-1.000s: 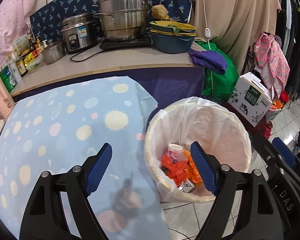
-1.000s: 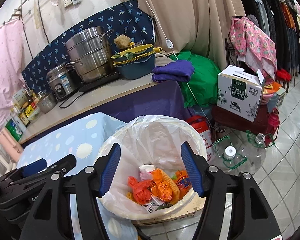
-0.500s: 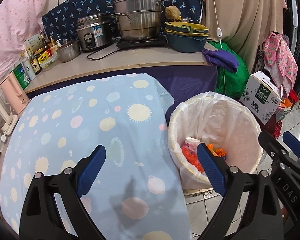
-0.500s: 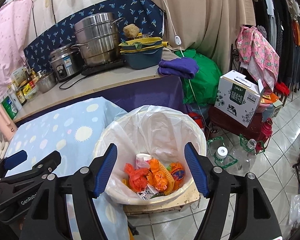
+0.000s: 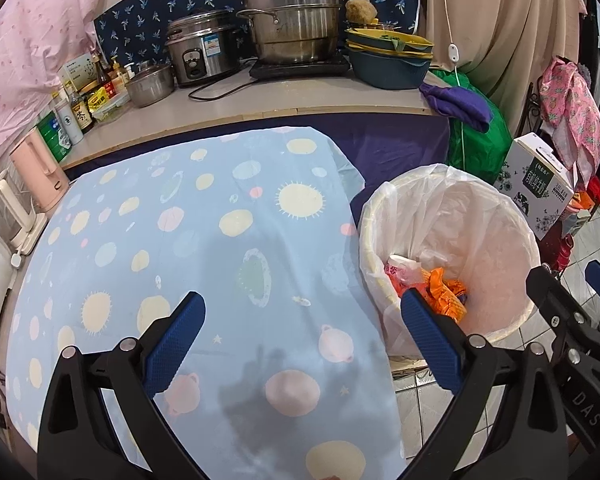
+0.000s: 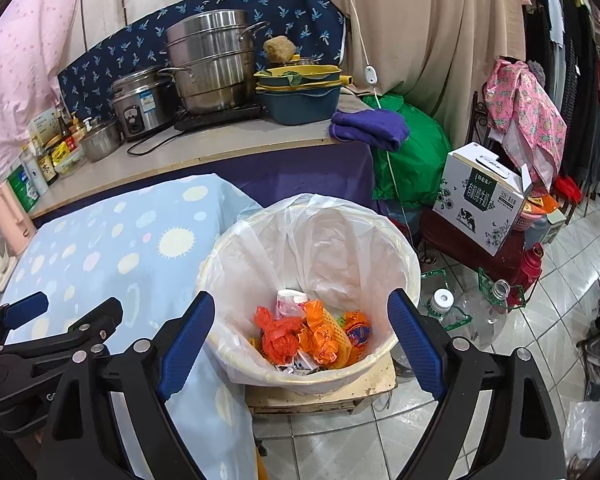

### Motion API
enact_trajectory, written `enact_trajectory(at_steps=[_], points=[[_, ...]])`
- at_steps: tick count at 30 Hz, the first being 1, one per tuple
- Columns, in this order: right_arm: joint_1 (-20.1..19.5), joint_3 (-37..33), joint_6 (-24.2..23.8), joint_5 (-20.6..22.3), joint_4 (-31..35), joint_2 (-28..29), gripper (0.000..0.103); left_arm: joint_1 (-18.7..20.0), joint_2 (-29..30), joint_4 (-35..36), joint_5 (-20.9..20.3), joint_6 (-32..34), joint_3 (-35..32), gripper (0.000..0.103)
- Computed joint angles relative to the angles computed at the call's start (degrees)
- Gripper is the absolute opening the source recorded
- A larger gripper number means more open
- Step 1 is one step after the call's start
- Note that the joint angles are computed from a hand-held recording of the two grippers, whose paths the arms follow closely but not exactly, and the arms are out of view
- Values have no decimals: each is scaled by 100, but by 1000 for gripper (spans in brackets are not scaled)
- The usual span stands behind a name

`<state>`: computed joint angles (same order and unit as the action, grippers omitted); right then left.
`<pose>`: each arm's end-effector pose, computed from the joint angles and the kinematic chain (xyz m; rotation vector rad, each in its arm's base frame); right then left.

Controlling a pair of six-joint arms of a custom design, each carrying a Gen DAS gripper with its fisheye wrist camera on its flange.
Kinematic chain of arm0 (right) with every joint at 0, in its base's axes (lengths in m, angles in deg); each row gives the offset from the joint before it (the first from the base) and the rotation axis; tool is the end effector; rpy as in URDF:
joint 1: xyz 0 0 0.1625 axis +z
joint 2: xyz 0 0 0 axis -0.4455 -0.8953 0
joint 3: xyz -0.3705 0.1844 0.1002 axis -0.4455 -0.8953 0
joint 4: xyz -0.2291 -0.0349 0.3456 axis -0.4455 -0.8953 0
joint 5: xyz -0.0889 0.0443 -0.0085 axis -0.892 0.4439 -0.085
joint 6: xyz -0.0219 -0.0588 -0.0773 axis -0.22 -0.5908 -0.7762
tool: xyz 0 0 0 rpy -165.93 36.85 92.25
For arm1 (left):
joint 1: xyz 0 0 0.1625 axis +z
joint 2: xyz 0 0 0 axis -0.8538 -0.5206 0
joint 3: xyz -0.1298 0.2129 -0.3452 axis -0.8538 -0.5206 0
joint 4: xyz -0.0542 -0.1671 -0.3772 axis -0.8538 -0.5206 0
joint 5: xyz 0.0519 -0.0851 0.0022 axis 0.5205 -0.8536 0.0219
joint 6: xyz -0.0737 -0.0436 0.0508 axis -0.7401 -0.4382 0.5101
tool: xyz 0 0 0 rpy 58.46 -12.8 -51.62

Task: Collect trash

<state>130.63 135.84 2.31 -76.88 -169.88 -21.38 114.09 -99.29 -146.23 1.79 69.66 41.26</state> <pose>0.2432 -0.6697 0.1182 0.3763 -2.2381 0.9919 -0.1985 -0.6772 0.1621 0.2609 2.1290 -0.8499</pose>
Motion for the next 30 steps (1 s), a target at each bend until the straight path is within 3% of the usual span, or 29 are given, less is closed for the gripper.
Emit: enact_trajectory(at_steps=[9, 30], points=[[29, 39, 16, -42, 107, 1, 90, -7, -51, 30, 144, -102, 100, 94], [78, 31, -191, -328, 152, 31, 90, -25, -115, 96, 183, -167, 234, 94]])
